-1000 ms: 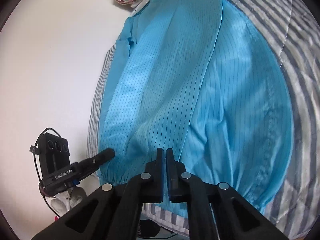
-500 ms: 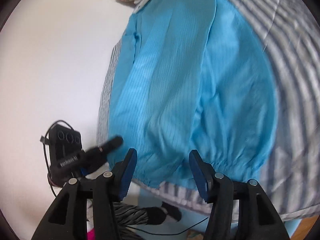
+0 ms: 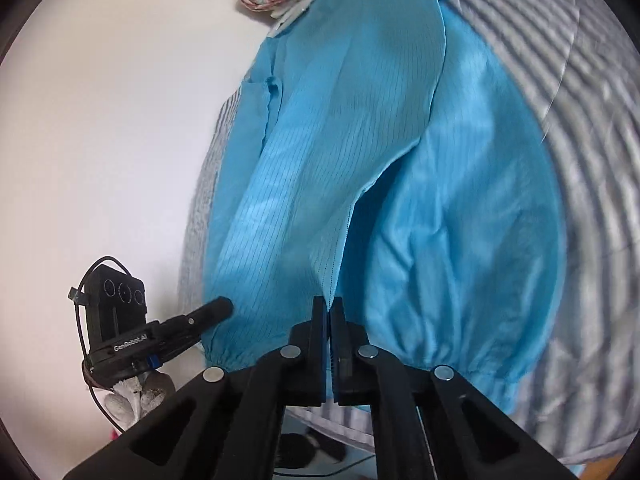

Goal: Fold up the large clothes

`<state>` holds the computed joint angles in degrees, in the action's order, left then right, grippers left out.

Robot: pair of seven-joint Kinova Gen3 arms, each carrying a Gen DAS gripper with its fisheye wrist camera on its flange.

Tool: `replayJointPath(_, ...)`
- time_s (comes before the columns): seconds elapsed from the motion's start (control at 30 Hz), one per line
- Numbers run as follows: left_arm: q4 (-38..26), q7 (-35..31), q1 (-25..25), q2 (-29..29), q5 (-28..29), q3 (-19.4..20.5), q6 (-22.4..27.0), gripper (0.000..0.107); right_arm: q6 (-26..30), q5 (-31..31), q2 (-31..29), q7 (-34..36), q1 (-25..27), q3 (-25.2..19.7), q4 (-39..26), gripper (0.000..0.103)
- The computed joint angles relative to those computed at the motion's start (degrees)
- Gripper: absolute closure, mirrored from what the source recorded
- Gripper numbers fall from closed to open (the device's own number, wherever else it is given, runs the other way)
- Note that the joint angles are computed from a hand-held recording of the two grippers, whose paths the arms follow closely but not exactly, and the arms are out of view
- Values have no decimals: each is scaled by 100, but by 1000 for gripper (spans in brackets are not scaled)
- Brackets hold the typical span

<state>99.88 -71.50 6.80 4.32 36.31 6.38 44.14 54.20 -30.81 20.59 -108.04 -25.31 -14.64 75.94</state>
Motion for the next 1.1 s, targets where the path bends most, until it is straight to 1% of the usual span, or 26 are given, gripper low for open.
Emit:
replayJointPath(0.13, -168, 250, 259, 190, -428, 151, 71, 107, 333, 303, -204, 20, 88, 152, -73, 103)
replayJointPath(0.2, -365, 437, 476, 346, -750, 256, 127, 107, 568, 447, -268, 57, 127, 207, -144, 103)
replayJointPath(0.27, -571, 594, 691, 506, -1057, 340, 190, 107, 793, 695, -229, -9, 45, 276, -332, 103)
replayJointPath(0.33, -749, 681, 865, 645, -1316, 392, 250, 107, 1083, 808, -251, -9, 85, 290, -403, 103)
replayJointPath(0.37, -829, 722, 948, 728, -1412, 421, 286, 107, 1204, 995, -258, -58, 6, 349, -455, 103)
replayJointPath(0.43, -859, 604, 955, 794, -1363, 472, 326, 107, 1456, 1363, -250, -201, -103, 443, -519, 103)
replayJointPath(0.47, -890, 535, 964, 836, -1331, 498, 342, 107, 1552, 1467, -252, -235, -58, 425, -498, 103)
replayJointPath(0.5, -919, 483, 972, 835, -1319, 513, 381, 107, 1639, 1558, -231, -263, -104, 504, -488, 103)
replayJointPath(0.53, -950, 469, 993, 835, -1355, 506, 416, 107, 1707, 1556, -167, -267, -121, 573, -481, 103)
replayJointPath(0.57, -982, 478, 1034, 821, -1439, 495, 460, 107, 1758, 1461, -165, -196, -31, 554, -383, 103)
replayJointPath(0.63, -1026, 420, 1053, 740, -1537, 480, 596, 107, 1855, 1095, -44, 97, 278, 320, -276, 102)
replayJointPath(0.67, -1057, 433, 1064, 693, -1605, 459, 683, 107, 1914, 1011, -11, 201, 315, 284, -290, 99)
replayJointPath(0.7, -1066, 456, 1061, 627, -1662, 431, 773, 107, 1929, 1020, -34, 310, 246, 354, -325, 96)
replayJointPath(0.73, -1062, 460, 1035, 556, -1659, 409, 830, 103, 1891, 937, -84, 478, 284, 355, -327, 84)
replayJointPath(0.8, -953, 483, 1002, 338, -1684, 364, 856, 102, 1646, 626, -249, 822, 502, 292, -245, 64)
replayJointPath(0.9, -911, 576, 1005, 76, -1883, 318, 802, 102, 1312, 308, -476, 1184, 742, 351, -108, 64)
replayJointPath(0.97, -1024, 561, 1010, 70, -1918, 333, 719, 102, 1161, 349, -474, 1052, 773, 482, -142, 63)
replayJointPath(1.03, -1157, 533, 1062, 142, -2022, 372, 633, 102, 1050, 665, -322, 770, 668, 642, -311, 64)
replayJointPath(1.07, -1272, 556, 1109, 247, -2092, 396, 592, 102, 1062, 730, -237, 662, 705, 649, -405, 64)
replayJointPath(1.1, -1352, 522, 1143, 350, -2102, 423, 524, 102, 1104, 703, -105, 616, 849, 598, -514, 64)
